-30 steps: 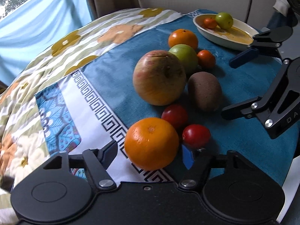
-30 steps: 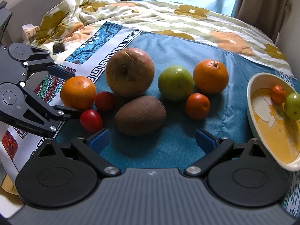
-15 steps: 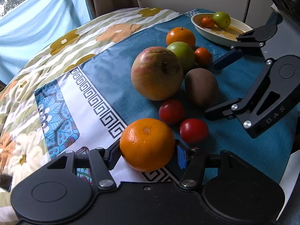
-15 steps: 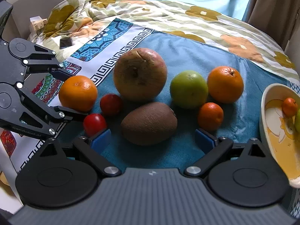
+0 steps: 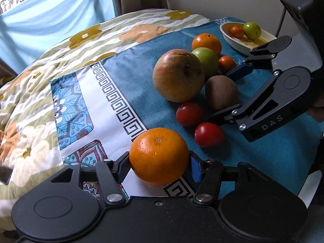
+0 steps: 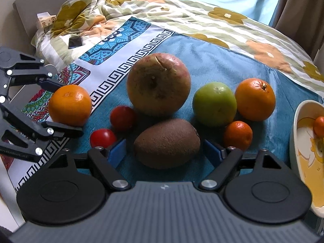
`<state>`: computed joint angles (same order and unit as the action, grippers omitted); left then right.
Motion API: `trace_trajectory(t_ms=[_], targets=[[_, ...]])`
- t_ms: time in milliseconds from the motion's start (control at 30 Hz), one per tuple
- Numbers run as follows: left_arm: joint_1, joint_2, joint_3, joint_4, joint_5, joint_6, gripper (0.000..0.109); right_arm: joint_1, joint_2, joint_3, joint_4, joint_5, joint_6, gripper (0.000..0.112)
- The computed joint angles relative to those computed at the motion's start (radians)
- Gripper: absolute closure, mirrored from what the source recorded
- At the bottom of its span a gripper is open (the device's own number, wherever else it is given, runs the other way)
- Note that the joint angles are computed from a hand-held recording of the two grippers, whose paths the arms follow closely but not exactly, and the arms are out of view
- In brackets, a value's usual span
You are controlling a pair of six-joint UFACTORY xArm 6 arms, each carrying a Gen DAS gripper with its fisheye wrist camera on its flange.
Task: Organize fruits
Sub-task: 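Grasp the large orange with the left tool while the right tool grasps the brown kiwi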
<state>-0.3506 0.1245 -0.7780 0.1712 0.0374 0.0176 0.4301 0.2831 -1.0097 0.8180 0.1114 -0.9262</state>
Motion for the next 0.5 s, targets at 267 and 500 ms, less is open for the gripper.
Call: trace_trajectory(t_ms=[267,500], targets=[[0.017,-0.051,0.004,0.386,0.041,-0.424,0.046,-0.005,-0.012,-0.007,0.113,0.026,-0.102,0.031],[-0.028,-0.113,-0.011,0.551,0.126,-0.69,0.046,-0.039,-0.093,0.035,0.205,0.094,-0.19,0.031]])
